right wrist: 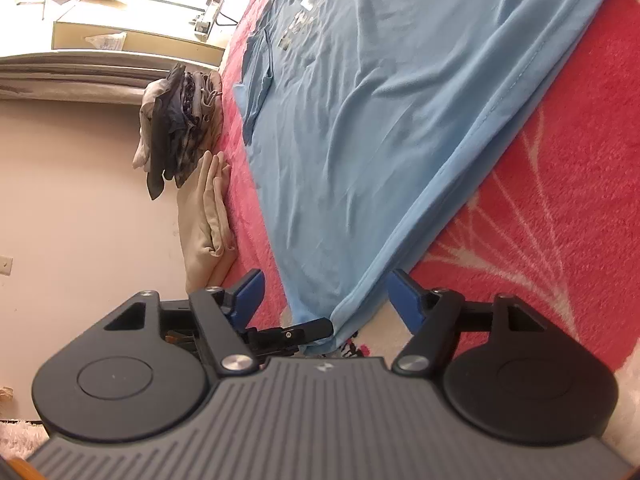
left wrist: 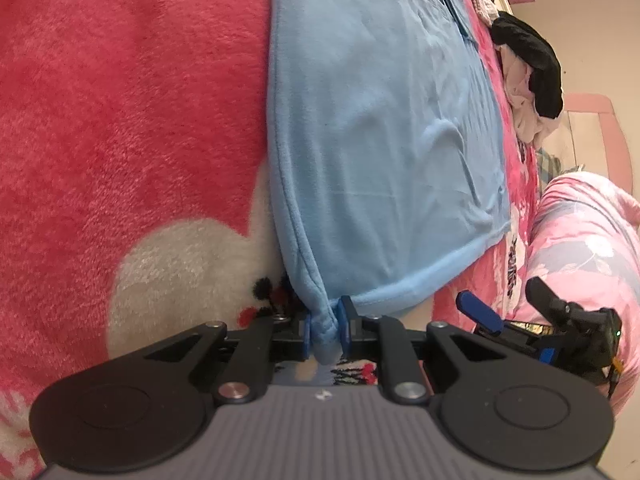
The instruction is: Fold clothes
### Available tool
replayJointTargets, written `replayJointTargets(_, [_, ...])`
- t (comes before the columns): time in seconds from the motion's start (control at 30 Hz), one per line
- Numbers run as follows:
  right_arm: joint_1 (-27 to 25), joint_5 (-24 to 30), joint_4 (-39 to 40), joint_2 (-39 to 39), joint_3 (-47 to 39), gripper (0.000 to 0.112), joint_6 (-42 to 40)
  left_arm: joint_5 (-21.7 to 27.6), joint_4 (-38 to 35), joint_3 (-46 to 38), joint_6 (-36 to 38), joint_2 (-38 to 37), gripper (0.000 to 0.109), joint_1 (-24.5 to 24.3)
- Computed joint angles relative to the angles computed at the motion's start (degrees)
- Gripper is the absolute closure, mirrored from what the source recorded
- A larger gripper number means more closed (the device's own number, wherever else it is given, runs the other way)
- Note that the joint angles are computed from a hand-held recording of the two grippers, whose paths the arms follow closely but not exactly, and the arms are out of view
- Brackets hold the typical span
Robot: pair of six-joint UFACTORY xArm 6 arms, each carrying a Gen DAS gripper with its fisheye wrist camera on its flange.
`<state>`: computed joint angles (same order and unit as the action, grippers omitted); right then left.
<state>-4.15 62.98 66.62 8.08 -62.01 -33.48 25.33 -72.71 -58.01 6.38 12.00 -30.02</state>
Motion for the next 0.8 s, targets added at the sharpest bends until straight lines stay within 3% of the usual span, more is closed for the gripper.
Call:
replayJointTargets(0.63, [0.8, -3.0, -2.7, -0.6, -0.2, 0.028, 0.8, -0.4, 2.2, 0.4, -0.9, -0.6, 0.093, -0.2])
replayJointTargets(0.8, [1.1, -4.8, -0.7, -2.1, 0.8, 0.016, -2.6, -0.4, 1.5, 0.6, -0.6, -0.7, 0.093, -0.3])
